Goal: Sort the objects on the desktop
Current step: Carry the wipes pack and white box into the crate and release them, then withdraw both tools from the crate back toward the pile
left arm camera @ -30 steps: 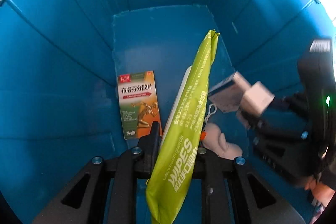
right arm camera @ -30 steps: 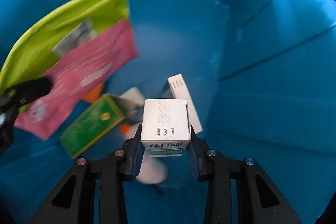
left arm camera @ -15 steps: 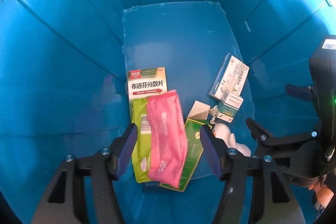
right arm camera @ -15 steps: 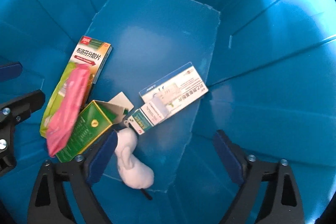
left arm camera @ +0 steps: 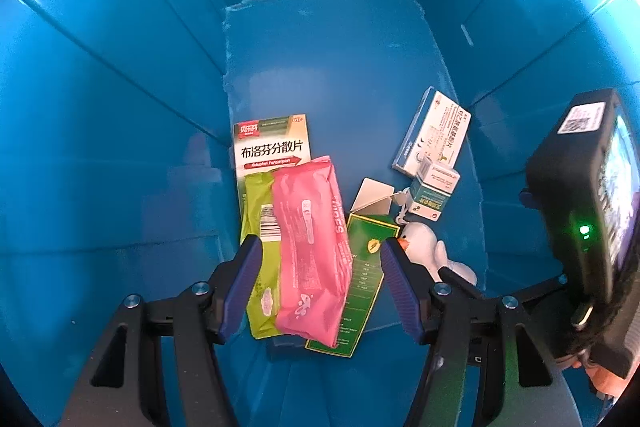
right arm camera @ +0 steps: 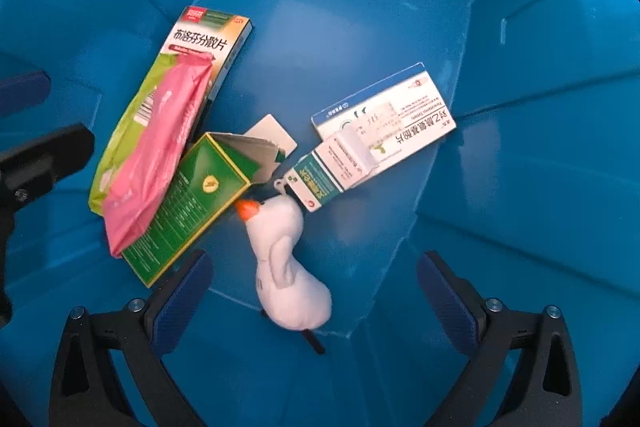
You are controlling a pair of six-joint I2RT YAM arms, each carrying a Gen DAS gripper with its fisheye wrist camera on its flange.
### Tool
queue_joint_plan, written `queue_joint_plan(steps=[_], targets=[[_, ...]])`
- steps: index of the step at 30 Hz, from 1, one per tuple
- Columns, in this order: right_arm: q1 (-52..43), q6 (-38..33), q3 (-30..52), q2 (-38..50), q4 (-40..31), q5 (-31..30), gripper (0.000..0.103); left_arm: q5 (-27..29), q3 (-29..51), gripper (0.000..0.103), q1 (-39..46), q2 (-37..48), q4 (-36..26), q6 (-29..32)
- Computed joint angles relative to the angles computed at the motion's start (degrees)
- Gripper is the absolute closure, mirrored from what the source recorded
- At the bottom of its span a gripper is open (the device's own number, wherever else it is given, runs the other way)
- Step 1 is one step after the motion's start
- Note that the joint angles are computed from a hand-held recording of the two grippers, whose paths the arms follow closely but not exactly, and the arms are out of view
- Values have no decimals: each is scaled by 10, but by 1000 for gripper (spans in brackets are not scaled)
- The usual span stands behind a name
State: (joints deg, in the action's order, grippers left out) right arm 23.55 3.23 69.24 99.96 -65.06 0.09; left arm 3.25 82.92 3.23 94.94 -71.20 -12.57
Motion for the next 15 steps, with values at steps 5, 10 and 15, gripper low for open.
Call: queue_joint_plan(steps=[5,10,15], targets=[[0,-2,11,-17,-19,0,0,8,12,43,8,-10,-8,-7],[6,-45,36,-72,-55,1,0,11,42,43,15,-64,-32,-8],[20,-29,65,-148,-78,-11,0,-2,91,43,13,-161,-62,12]])
